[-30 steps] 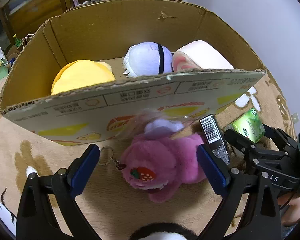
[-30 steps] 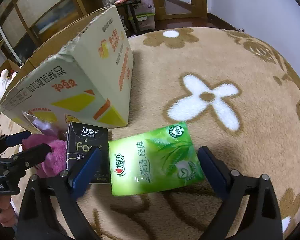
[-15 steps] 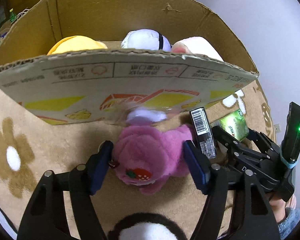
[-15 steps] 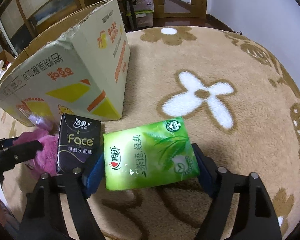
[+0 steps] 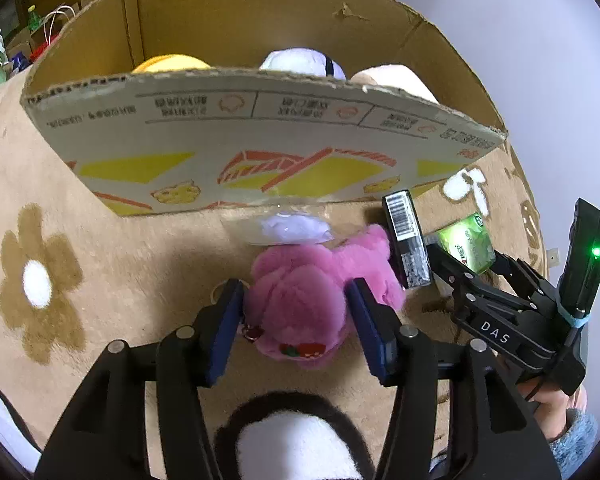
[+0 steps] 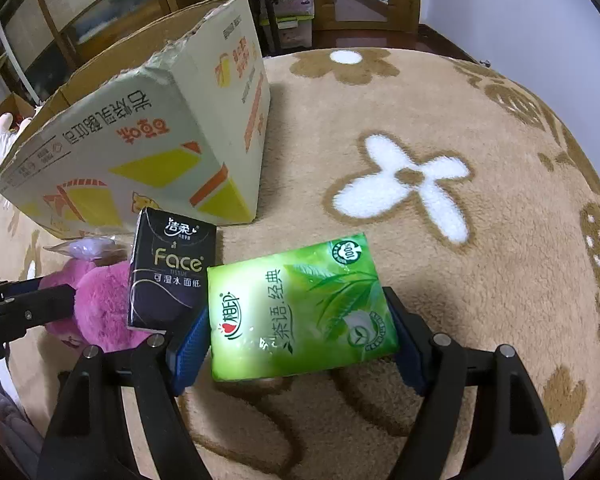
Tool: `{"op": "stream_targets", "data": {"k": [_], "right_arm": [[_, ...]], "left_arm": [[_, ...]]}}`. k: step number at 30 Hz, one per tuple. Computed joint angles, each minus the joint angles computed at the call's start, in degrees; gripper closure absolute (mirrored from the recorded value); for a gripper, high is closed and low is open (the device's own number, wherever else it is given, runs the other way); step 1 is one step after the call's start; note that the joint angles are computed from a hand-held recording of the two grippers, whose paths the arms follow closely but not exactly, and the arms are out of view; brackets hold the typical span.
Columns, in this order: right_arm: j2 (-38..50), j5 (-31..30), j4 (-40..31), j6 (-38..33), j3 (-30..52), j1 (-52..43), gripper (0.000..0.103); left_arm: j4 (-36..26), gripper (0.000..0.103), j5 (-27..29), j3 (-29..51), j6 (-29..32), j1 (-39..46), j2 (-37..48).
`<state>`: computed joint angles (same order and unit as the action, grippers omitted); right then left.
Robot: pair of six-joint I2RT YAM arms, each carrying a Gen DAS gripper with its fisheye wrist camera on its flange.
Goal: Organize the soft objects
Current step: 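Grasp the pink plush keychain with the left gripper while the right grasps the green tissue pack, then lift both items over the box and release them inside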
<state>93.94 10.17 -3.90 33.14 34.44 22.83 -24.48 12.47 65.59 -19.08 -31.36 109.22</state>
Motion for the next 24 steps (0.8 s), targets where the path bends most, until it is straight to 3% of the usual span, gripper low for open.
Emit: {"op": "stream_targets", "data": {"k": [7, 12, 16, 24], "right_arm": [[-0.8, 0.1, -0.2, 0.7, -0.6, 0.6, 0.021], [-1.7, -0.1, -0.2, 1.1, -0.9, 0.8, 0.021], [-3.7, 0.5, -0.5, 1.2, -1.1, 1.4, 0.021], [-13.9, 4.4, -2.1, 1.9, -3.3, 3.6, 0.021]], "left_arm": [[-0.2, 0.047, 1.7, -0.1, 0.2, 0.6, 0.6], [0.5, 0.059, -0.4, -1.2, 1.2, -0.2, -0.6], [0.7, 0.063, -1.3, -1.7, 1.4, -0.3, -1.4], [1.0, 0.064, -8.4, -4.0, 2.1, -3.0, -6.6]]}}
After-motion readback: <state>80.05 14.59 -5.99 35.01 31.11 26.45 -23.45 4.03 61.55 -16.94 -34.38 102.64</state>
